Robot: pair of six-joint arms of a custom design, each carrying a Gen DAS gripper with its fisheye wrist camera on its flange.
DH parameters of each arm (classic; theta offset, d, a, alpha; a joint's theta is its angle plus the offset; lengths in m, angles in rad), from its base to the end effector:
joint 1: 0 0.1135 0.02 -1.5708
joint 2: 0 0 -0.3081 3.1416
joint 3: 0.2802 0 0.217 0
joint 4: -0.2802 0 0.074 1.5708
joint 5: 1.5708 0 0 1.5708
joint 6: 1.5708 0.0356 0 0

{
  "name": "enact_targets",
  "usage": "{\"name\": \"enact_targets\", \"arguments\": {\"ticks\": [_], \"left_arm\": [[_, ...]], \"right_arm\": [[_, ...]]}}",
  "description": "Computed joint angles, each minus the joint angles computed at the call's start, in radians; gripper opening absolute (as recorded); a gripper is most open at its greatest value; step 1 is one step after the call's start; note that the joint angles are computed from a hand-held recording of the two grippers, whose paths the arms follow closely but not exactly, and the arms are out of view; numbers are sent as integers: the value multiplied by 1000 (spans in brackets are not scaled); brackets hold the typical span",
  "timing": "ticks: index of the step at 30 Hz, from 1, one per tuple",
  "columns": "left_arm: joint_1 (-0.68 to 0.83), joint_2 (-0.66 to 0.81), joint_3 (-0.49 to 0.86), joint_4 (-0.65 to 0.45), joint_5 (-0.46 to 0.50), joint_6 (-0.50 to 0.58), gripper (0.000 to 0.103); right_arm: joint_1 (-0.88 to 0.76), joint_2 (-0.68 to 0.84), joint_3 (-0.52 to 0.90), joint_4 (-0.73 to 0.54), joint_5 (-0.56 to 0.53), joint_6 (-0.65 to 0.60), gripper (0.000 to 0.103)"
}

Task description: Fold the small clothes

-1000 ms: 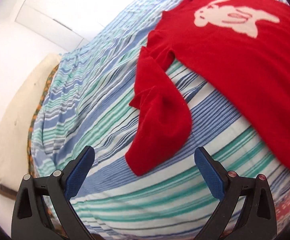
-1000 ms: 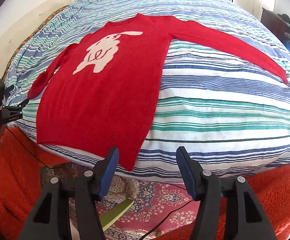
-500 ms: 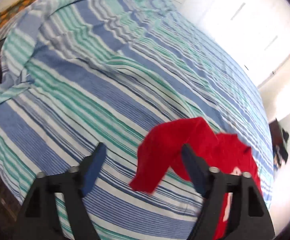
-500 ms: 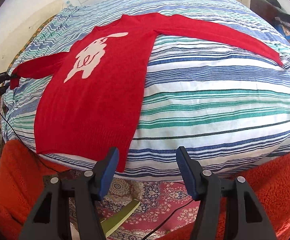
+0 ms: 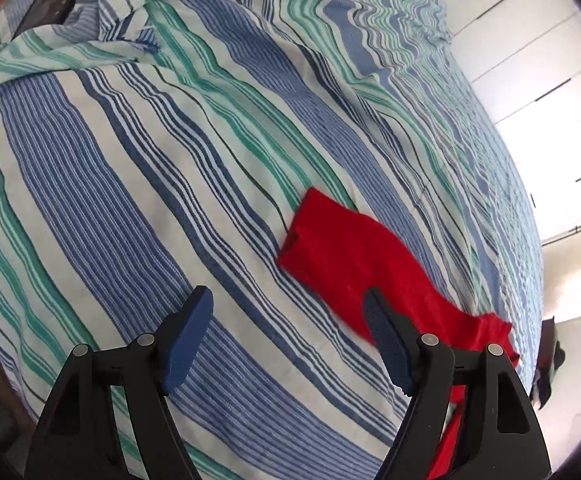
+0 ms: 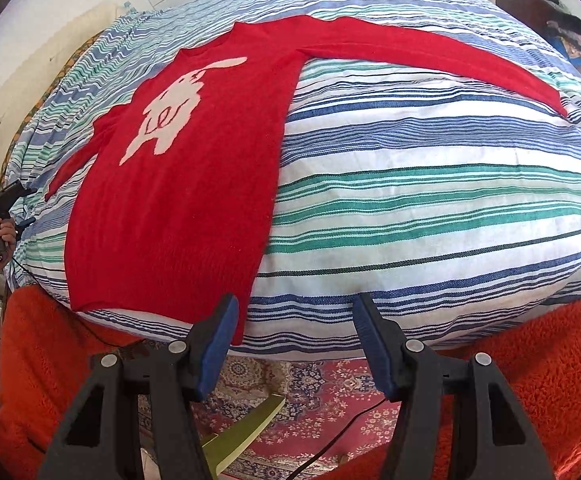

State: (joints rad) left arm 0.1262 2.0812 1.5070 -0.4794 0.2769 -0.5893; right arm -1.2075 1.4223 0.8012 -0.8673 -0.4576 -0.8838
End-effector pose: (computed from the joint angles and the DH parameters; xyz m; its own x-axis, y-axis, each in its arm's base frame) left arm 0.4295 0.0447 0.2254 -0.7241 -0.6308 -0.2790 -0.4684 0.7466 -0.4724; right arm 0.0814 -0.1698 0.2401 -0.8630 0.3181 -0.3926 0.2498 0.9440 0.2156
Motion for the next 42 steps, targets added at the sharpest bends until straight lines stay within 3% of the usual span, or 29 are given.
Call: {"name": "enact_targets", "arguments": {"ticks": [5, 6, 8, 10, 16, 23, 27, 30, 33, 38, 42], "left_arm": [[-8, 95, 82, 42, 10, -36, 54], [-10, 110, 99, 42, 18, -31, 42], [-14, 148, 151, 13, 44, -5, 5], [-20, 136, 148, -1, 22, 22, 4], [20, -51, -93, 86, -68, -3, 4], [-34, -20, -84, 8, -189, 54, 4], [-48, -50, -103, -25, -227, 29, 14], [-89, -172, -202, -4, -267, 58, 31], [-181, -334, -347, 28, -236, 108, 35], [-475, -419, -484, 19, -7, 156, 35], [-736, -354, -522, 72, -33, 109, 39]], "right_arm": [[44, -50, -27, 31, 37, 21, 60], [52, -57, -32, 37, 45, 25, 60], [68, -63, -38, 48, 62, 41, 60], [83, -61, -39, 58, 72, 58, 60], [88, -69, -38, 64, 64, 73, 60], [104, -38, -42, 67, 67, 62, 60], [59, -43, -34, 49, 38, 40, 60], [11, -40, -12, 15, 5, 11, 60], [-57, -7, 28, -32, -41, -11, 60], [-56, 78, 80, -148, -88, -66, 60], [39, 115, 39, -168, -48, -86, 60]]}}
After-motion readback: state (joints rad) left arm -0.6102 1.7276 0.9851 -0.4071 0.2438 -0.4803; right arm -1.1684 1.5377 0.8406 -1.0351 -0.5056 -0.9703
